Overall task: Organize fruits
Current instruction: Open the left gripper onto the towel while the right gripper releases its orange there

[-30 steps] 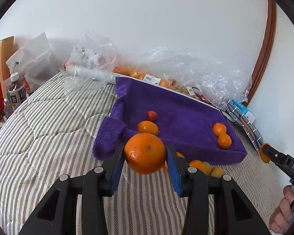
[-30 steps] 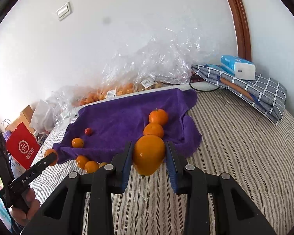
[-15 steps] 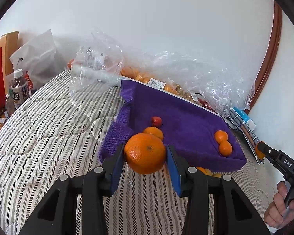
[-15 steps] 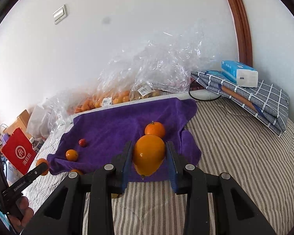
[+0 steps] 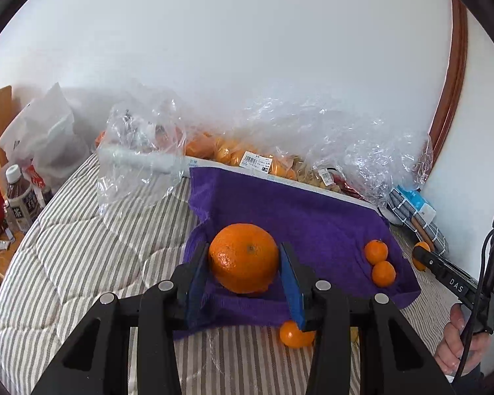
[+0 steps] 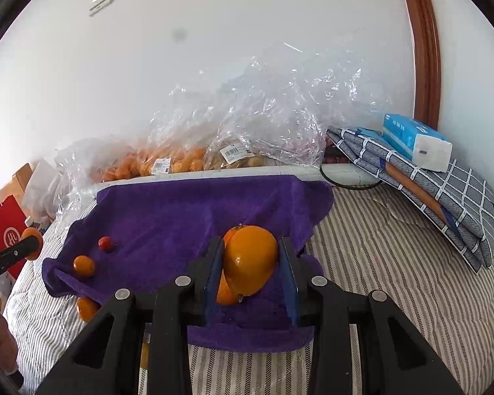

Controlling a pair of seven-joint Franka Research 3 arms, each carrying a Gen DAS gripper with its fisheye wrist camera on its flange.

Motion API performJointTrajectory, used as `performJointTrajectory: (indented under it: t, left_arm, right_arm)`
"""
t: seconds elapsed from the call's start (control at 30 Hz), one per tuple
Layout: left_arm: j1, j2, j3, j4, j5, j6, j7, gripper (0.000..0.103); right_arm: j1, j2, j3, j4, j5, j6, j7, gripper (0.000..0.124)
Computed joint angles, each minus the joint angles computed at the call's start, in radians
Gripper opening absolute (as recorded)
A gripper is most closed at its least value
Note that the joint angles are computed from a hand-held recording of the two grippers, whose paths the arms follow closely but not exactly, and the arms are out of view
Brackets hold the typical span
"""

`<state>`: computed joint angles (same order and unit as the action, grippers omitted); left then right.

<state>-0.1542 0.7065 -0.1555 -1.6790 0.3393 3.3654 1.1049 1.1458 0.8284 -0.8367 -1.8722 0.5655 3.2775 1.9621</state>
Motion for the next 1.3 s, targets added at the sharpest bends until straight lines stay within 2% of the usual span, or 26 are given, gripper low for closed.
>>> performJointTrajectory:
  t: [0.07,0.17,0.23,0.27,0.37,0.43,0.5,0.53,0.6,0.7,0.77,0.9,0.97,1.03,1.23,1.3]
  left_arm:
    - [0.016,0.030,-0.029,0.054,0.011,-0.030,0.009,0.040]
    - [0.077,0.095,-0.132,0.147,0.030,-0.096,0.037,0.040]
    - [0.097,0.146,-0.187,0.216,0.029,-0.145,0.072,0.040]
    - [0.093,0.169,-0.199,0.250,0.025,-0.173,0.092,0.040]
    - [0.072,0.216,-0.209,0.311,-0.006,-0.205,0.138,0.040]
    - [0.091,0.241,-0.252,0.325,-0.025,-0.218,0.183,0.040]
    - [0.083,0.245,-0.250,0.325,-0.045,-0.224,0.205,0.040]
    - [0.082,0.247,-0.251,0.324,-0.049,-0.222,0.220,0.040]
    - [0.080,0.250,-0.253,0.321,-0.061,-0.209,0.239,0.040]
    - [0.092,0.261,-0.277,0.327,-0.074,-0.221,0.273,0.040]
    - [0.080,0.263,-0.267,0.333,-0.081,-0.224,0.286,0.040]
    - [0.098,0.274,-0.299,0.337,-0.101,-0.239,0.327,0.040]
    - [0.082,0.270,-0.280,0.342,-0.114,-0.243,0.325,0.040]
    - [0.087,0.273,-0.287,0.342,-0.122,-0.244,0.336,0.040]
    - [0.092,0.273,-0.295,0.339,-0.139,-0.243,0.356,0.040]
    - [0.085,0.271,-0.286,0.339,-0.142,-0.242,0.356,0.040]
  right_arm:
    - [-0.043,-0.013,0.042,0.007,-0.005,0.008,-0.006,0.033]
    - [-0.082,-0.014,0.084,0.015,0.000,0.010,-0.010,0.033]
    - [-0.098,-0.016,0.097,0.024,-0.006,-0.021,-0.008,0.033]
    - [-0.106,-0.020,0.105,0.024,-0.022,-0.022,-0.007,0.033]
    - [-0.074,0.008,0.065,0.027,-0.040,-0.040,0.024,0.033]
    - [-0.092,0.001,0.083,0.030,-0.059,-0.045,0.043,0.033]
    - [-0.142,-0.027,0.140,0.030,-0.082,-0.042,0.046,0.033]
    - [-0.143,-0.028,0.142,0.029,-0.088,-0.045,0.055,0.033]
    - [-0.110,-0.014,0.103,0.021,-0.093,-0.048,0.084,0.033]
    - [-0.100,-0.013,0.093,0.012,-0.102,-0.033,0.096,0.033]
    - [-0.090,-0.006,0.082,0.012,-0.100,-0.027,0.097,0.036]
    - [-0.057,0.013,0.048,0.016,-0.102,-0.036,0.096,0.038]
    - [0.011,0.061,-0.027,0.011,-0.089,-0.036,0.117,0.040]
    - [0.057,0.098,-0.073,0.005,-0.077,-0.022,0.126,0.046]
    - [0.083,0.104,-0.074,-0.010,-0.026,0.049,0.048,0.047]
    - [0.103,0.124,-0.093,-0.006,0.007,0.046,0.030,0.047]
